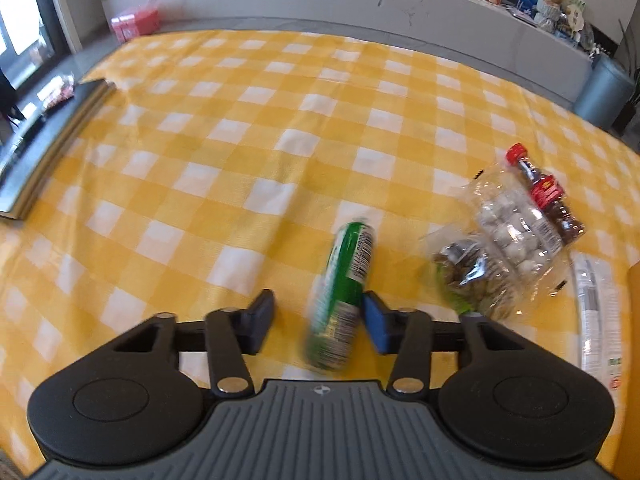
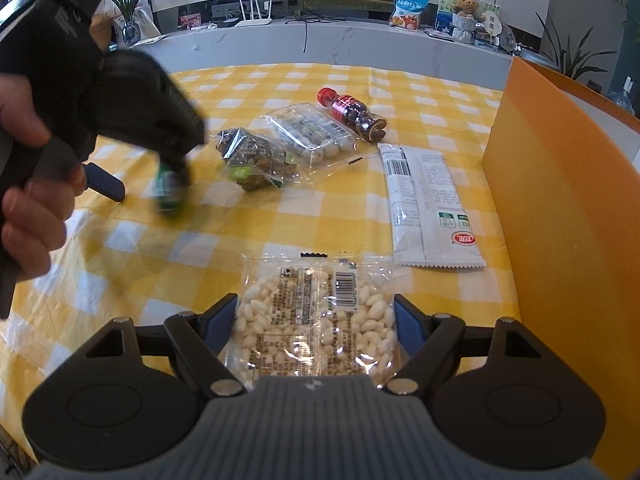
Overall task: Organize snacks
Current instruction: 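Grasp the green sausage stick with the left gripper while the right gripper holds the peanut bag, then carry the peanut bag and green sausage over the orange box with both grippers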
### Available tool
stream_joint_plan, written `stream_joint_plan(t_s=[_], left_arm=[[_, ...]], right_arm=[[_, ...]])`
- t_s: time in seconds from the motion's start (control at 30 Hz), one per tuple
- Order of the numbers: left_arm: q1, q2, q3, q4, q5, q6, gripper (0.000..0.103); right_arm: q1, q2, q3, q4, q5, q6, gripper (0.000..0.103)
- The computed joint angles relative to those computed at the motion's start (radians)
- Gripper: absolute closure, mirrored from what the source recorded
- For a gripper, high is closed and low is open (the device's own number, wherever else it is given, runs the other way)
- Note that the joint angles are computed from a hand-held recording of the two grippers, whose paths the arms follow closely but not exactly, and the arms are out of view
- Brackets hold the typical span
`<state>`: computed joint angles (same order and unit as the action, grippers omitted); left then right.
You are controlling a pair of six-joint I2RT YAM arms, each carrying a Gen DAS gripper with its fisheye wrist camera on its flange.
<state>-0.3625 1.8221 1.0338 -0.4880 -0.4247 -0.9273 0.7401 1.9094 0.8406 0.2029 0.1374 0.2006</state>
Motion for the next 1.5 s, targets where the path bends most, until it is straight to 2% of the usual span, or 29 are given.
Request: stream_joint_plan(t_s=[0.07,0.17,0.33,0.5,0.67,0.9,1.07,1.2,1.37,1.5], left_arm=[[0.005,-0.02,-0.026,0.018,-0.002,-0.015,0.065],[0.024,-0.062,-0.07,0.044,0.026,0.018,0.077],[0.058,-0.171,-0.183,0.143,0.187,0.098,0.078],[-0.009,-0.237,-0.194,0.101,0.119,0.129,0.078],[-0.012,-0.317,-0.225,0.086,0.197,0.133,0.078],[-0.061,-0.447,-0.255,0.05,0.248,0.136,0.078],[-0.11,-0.517,-0.241,0.023,0.222,0.121,0.078],[-0.171,-0.566,-0.236,-0.012,0.135,0.06,0.078],[-0.213,-0.61,-0.231,-0.039,0.097,-0.033,0.078],[-0.248,-0.603,-0.192,-0.06,0.057,-0.066,0.078]], right_arm=[[0.001,-0.001,-0.002,0.003,0.001,-0.001,0.025],[-0.002,-0.004,-0.002,-0.004,-0.004,-0.003,0.025],[0.007,-0.016,-0.017,-0.005,0.03,0.035,0.025],[0.003,-0.034,-0.034,-0.008,0.019,0.039,0.025],[-0.016,-0.062,-0.059,-0.001,-0.017,0.051,0.025],[-0.043,-0.143,-0.118,0.033,-0.065,0.011,0.025],[-0.069,-0.214,-0.143,0.034,-0.114,0.016,0.025],[-0.092,-0.286,-0.172,0.04,-0.16,0.004,0.025],[-0.141,-0.391,-0.196,0.023,-0.226,0.004,0.025],[-0.219,-0.493,-0.206,-0.006,-0.292,0.018,0.025]])
